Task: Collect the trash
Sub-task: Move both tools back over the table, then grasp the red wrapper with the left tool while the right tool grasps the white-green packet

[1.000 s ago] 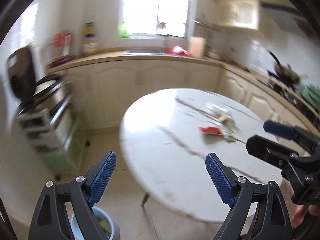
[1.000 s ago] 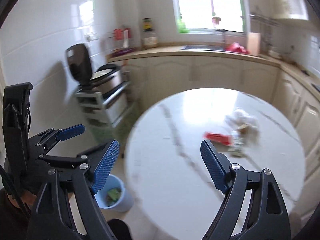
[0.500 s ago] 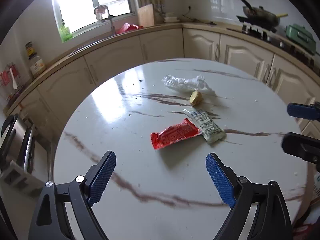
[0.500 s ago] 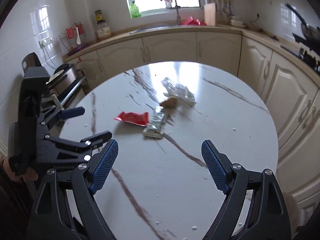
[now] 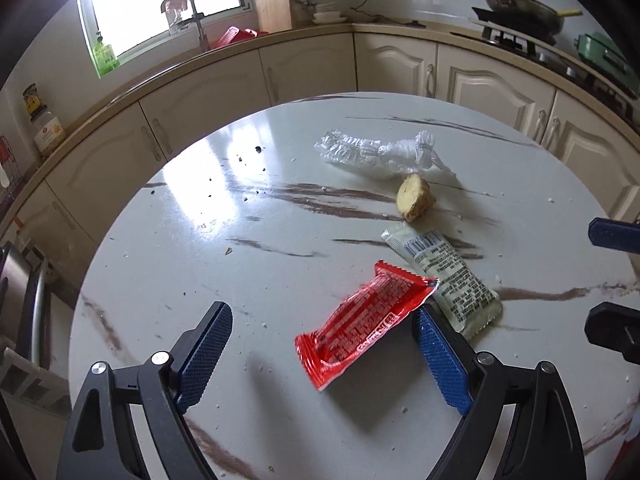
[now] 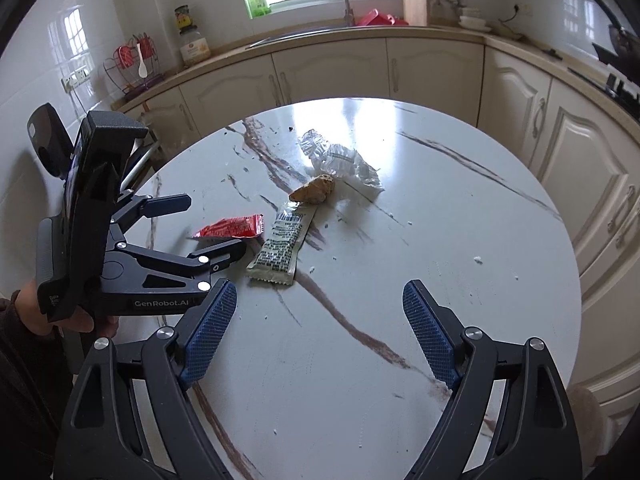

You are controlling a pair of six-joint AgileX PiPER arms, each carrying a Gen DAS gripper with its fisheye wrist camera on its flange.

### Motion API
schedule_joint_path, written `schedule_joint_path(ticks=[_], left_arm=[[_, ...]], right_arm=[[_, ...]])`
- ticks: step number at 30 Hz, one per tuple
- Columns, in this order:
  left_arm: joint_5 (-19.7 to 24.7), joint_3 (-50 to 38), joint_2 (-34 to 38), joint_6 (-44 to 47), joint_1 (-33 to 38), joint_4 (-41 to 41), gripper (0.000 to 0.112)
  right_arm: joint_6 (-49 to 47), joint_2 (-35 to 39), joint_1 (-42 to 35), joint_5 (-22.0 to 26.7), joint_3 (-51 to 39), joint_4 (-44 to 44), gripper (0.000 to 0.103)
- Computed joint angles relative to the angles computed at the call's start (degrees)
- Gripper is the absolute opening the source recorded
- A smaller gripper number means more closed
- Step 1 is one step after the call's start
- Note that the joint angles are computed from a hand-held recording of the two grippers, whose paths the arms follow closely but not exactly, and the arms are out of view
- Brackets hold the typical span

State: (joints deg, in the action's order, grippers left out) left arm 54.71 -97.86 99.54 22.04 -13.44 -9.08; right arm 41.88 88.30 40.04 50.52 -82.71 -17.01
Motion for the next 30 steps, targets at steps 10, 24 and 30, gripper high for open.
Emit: schedule_joint_path(ticks=[10, 24, 30], left_arm=[[2.96, 1.00, -0.89, 5.00, 2.64, -9.00, 0.013], [6.28, 12.46, -13.32, 11.89, 16.21, -19.15, 0.012], [9.83, 13.83, -16.27, 15.71, 21.29, -22.85, 0.012]], right_arm=[[-0.98, 2.98, -1.33, 1.48, -3.45, 1.40, 0.085], [-6.26, 22.23, 0.21, 12.00, -26.55, 2.96, 0.064], [-5.73, 25.44, 2.49, 16.47, -30.62, -1.57, 0.029]])
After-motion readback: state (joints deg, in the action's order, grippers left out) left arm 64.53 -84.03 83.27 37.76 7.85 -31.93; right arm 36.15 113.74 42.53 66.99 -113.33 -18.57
